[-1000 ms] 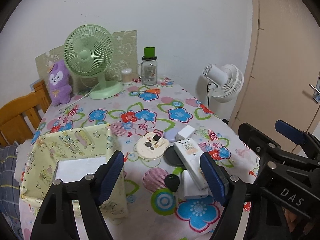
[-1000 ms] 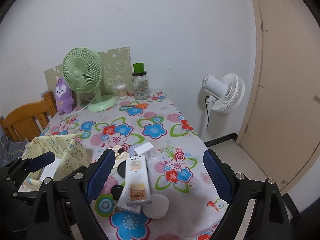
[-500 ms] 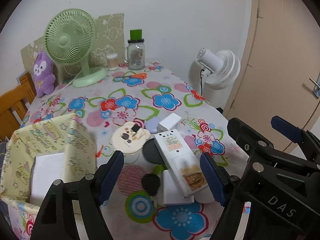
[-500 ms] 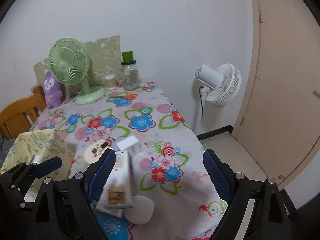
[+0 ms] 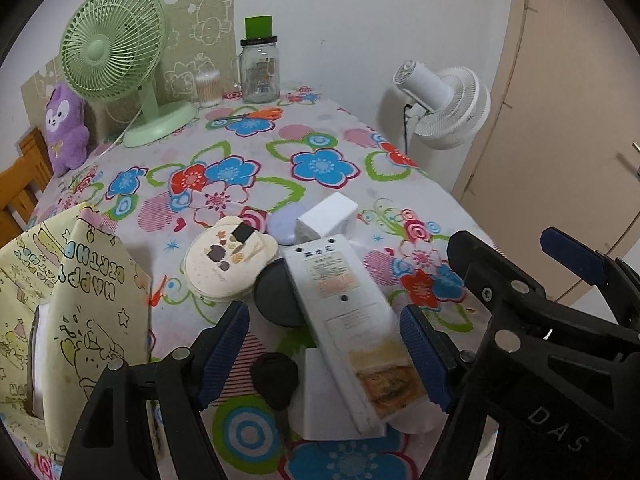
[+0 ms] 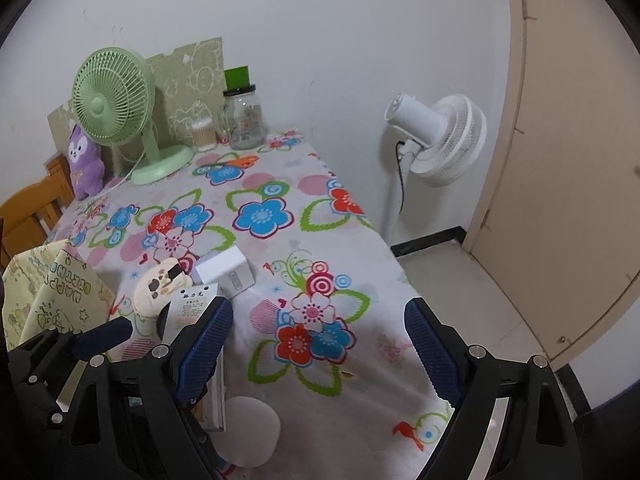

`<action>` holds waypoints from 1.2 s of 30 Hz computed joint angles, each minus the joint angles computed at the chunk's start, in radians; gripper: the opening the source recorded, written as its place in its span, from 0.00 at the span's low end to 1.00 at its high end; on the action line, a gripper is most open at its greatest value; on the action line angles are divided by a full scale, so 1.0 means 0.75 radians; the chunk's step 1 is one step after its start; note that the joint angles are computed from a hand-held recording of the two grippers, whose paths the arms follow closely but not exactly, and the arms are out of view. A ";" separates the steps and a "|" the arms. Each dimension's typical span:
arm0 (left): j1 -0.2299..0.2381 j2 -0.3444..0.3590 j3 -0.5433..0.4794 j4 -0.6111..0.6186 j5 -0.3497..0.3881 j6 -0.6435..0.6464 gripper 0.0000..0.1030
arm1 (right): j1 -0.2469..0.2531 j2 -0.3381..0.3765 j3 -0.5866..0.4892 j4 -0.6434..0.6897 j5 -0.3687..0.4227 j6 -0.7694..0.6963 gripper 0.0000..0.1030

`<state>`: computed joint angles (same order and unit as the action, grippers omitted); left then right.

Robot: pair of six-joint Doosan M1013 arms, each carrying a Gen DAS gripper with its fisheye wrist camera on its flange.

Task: Organize rigid objects
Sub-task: 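Lower the left gripper onto the tall white power bank and close it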

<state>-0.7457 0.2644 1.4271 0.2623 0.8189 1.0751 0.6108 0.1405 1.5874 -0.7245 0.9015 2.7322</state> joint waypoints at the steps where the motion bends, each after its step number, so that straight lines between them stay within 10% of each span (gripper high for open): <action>1: 0.004 -0.001 0.004 -0.007 -0.009 0.006 0.78 | -0.004 0.005 -0.004 0.020 -0.015 -0.019 0.87; 18: 0.055 -0.041 0.057 -0.141 -0.044 0.095 0.79 | -0.008 0.086 -0.095 0.275 -0.101 -0.298 0.87; 26: 0.062 -0.052 0.074 -0.130 -0.064 0.079 0.78 | -0.033 0.105 -0.115 0.447 -0.093 -0.397 0.71; 36: 0.045 -0.003 -0.006 -0.244 -0.004 0.167 0.78 | -0.029 0.068 -0.087 0.257 -0.049 -0.194 0.71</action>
